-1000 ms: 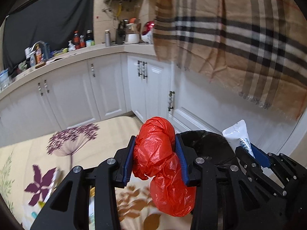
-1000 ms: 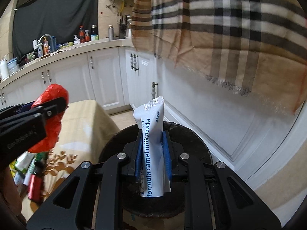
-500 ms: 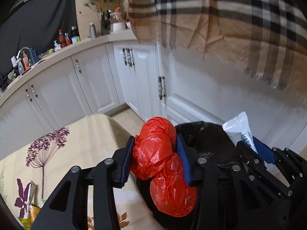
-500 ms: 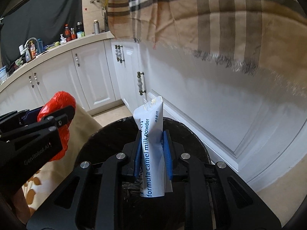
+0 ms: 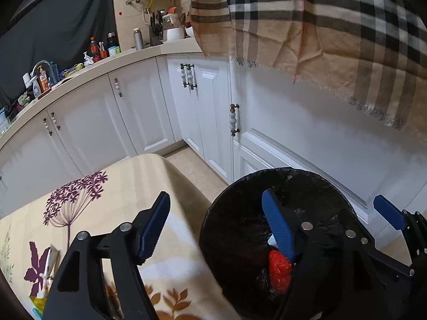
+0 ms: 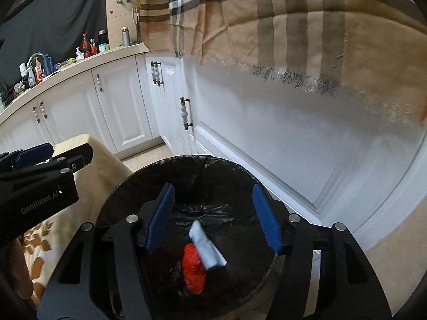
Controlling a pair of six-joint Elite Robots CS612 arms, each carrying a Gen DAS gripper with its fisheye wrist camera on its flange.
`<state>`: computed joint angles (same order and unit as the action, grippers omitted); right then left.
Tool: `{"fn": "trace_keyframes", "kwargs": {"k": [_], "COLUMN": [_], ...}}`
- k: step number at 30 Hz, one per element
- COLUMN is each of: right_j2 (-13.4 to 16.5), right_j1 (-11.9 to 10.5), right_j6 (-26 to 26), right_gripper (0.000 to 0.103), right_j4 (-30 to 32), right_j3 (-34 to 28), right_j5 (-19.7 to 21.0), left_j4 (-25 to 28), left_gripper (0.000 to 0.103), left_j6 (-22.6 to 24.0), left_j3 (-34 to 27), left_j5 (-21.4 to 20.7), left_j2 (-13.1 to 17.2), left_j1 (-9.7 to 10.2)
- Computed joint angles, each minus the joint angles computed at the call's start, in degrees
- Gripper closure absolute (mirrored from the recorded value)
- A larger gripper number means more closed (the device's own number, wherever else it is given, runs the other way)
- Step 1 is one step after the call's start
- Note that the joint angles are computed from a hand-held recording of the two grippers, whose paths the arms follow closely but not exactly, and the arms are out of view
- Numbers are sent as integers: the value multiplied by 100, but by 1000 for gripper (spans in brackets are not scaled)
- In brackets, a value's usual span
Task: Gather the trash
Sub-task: 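Carry both items over the black bin and open both tools to drop them, then return both tools to the table and grasp the yellow-white wrapper with the right tool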
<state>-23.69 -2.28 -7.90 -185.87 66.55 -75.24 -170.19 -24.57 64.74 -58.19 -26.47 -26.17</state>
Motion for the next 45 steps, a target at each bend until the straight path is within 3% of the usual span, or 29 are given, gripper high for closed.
{"fn": "trace_keyframes", "kwargs": {"k": [11, 17, 21, 25, 32, 38, 45], "right_j2": [-662, -996, -1147, -1280, -1456, -1531, -1534], "right_j1": [-22, -25, 3, -2, 174, 260, 451], "right_j6": [-279, -411, -396, -358, -925, -982, -1356], "right_gripper": [20, 12, 12, 12, 12, 12, 12], "right_j4": [-643, -980, -1197, -1131, -1476, -1478, -1202], "right_j3": [1191, 1855, 2234, 2559, 3109, 3388, 3487], "right_j5": [356, 645, 646, 947, 787, 1052, 907], "left_j4": [-943, -1155, -1090, -977, -666, -550, -551], "left_gripper": [27, 26, 26, 26, 25, 25, 25], "left_j6": [-264, -814, -1246, -1727, -2589, -3185, -3683], "left_j3": [1609, 2571, 3129, 3648, 4358, 4841, 5165], "left_j5": [538, 943, 1208, 1459, 1813, 1898, 1935], "left_j2": [-819, -1285, -1540, -1773, -2060, -2225, -2316], "left_j1": [-151, -225, -281, -348, -448, -511, -540]}}
